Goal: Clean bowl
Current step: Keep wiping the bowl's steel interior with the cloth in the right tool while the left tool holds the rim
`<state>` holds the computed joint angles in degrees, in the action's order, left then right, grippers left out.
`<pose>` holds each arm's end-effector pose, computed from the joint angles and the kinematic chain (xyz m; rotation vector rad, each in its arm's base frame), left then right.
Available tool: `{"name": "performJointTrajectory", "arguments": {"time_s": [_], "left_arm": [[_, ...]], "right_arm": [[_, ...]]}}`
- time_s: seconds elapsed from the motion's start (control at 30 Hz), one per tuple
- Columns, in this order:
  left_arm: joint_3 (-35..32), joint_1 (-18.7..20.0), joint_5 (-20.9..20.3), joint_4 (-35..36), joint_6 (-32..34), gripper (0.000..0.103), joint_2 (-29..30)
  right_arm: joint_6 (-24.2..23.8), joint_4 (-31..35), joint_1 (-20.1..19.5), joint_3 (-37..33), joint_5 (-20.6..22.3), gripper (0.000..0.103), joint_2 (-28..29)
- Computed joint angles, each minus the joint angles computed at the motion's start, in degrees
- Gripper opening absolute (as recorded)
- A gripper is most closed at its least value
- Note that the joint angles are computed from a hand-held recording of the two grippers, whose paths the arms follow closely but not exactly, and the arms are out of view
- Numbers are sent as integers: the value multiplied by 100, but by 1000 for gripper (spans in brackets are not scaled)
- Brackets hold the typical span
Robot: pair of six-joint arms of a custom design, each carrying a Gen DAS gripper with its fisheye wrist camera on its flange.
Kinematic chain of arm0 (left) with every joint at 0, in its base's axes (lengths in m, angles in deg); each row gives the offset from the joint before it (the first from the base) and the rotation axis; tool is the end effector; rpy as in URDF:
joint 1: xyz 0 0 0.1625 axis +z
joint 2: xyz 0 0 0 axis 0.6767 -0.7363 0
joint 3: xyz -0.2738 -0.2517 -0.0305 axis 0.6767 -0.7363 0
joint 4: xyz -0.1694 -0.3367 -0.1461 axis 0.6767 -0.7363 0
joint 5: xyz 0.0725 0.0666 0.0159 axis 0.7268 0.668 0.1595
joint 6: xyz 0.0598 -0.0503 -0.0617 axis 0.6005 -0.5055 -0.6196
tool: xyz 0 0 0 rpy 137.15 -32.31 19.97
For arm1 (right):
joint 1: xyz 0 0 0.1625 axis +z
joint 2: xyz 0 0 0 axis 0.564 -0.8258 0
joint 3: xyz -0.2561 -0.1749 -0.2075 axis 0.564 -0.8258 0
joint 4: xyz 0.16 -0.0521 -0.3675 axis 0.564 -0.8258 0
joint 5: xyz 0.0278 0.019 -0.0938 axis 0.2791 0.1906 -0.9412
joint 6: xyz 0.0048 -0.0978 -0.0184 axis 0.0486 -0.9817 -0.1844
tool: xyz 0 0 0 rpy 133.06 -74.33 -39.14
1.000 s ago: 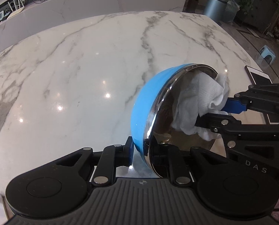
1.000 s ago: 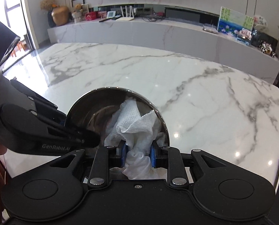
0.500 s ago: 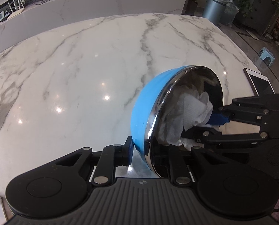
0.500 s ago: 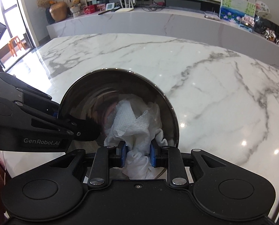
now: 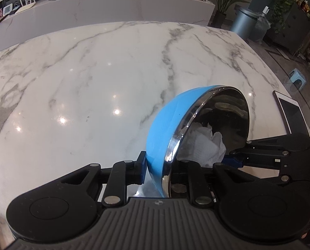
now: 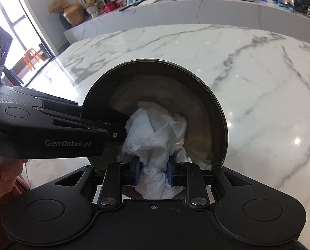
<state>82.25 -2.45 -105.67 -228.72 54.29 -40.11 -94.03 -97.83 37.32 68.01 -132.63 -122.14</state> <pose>-0.3192 -0.4948 -0.0620 1.0734 2.5361 -0.2029 -0.0114 -0.4052 0.2311 0.2309 -2.5568 0.8031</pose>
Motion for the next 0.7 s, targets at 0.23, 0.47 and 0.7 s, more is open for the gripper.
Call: {"name": "performJointTrajectory", "arguments": {"time_s": [0.23,0.47,0.7], "left_arm": [[22,-15,-5,-38,98,17,-9],[37,-130,152,37,408,17,-11],[8,-179,282,289,582,18,-36]], "right_arm": [[-146,-197,201,-11,-328,22,140],[-639,-1125,529,89,-1079,22,447],[-927,-2089,511,231,-901,22,507]]}}
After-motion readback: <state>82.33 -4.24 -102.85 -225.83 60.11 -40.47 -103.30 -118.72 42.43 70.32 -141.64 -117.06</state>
